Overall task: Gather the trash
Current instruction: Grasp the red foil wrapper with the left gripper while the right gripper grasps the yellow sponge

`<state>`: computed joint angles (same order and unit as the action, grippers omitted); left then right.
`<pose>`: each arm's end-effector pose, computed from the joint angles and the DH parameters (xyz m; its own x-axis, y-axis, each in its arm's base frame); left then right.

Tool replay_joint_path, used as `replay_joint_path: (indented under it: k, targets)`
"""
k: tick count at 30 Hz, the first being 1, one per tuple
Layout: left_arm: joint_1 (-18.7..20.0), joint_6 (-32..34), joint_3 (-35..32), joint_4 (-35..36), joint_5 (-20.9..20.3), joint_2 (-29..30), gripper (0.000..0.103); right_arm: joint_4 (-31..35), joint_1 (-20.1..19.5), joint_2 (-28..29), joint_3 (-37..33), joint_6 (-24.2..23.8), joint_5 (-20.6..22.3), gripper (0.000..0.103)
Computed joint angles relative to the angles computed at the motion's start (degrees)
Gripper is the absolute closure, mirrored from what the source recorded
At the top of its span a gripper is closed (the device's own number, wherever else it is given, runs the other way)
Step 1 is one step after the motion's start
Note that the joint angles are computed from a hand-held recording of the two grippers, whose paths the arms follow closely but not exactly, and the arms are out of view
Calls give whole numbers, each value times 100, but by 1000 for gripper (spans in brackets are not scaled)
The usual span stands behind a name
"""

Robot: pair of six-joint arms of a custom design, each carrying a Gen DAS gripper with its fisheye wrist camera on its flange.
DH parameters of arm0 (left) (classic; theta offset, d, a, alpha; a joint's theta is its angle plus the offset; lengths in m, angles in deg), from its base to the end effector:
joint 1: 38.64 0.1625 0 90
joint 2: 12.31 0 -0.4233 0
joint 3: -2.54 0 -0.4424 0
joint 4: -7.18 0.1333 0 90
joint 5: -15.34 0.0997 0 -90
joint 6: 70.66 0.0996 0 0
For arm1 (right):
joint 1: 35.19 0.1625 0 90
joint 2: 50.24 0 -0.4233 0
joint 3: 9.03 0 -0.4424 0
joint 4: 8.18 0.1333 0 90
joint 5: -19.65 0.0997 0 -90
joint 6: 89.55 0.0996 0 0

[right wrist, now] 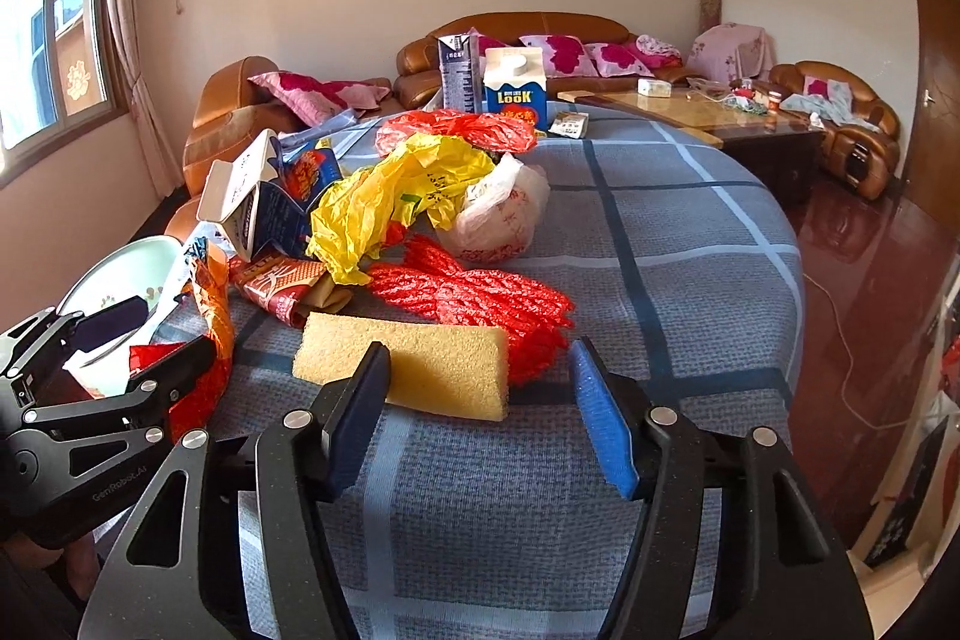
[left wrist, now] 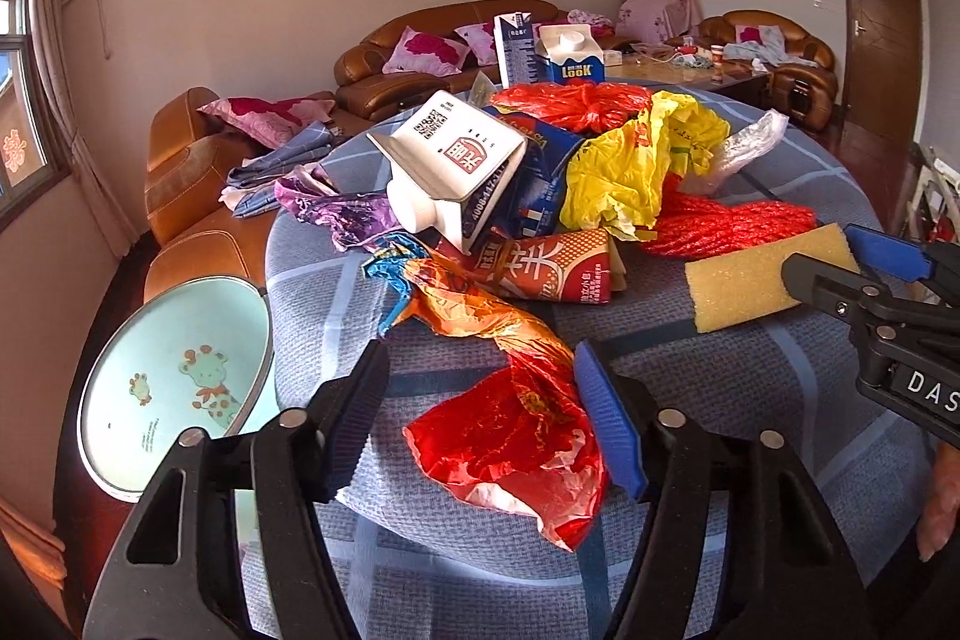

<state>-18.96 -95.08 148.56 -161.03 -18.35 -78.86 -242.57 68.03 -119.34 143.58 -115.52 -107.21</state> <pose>-0.2546 -0.3207 0.0585 -0.5436 0.3420 -0.7665 0.7870 0.5250 -0.3239 0.1446 -0.2939 0.1667 -0.7593 0.0867 0.6450 -0.4936 0.5692 -0.6576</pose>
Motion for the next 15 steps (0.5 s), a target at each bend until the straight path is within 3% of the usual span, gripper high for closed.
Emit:
replay_joint_path:
  k: [5, 7, 8, 15]
  targets:
    - [70, 328, 1, -270, -303, -1, 66, 131, -79, -93, 56, 125, 164, 43]
    - [87, 454, 4, -385, -446, 13, 83, 363, -160, -265, 115, 245, 361, 53]
    - [65, 470, 6, -390, -476, 15, 84, 457, -216, -363, 164, 264, 502, 65]
    - [-58, 581, 107, -456, -482, -137, 98, 586, -157, -604, 297, 222, 881, 81]
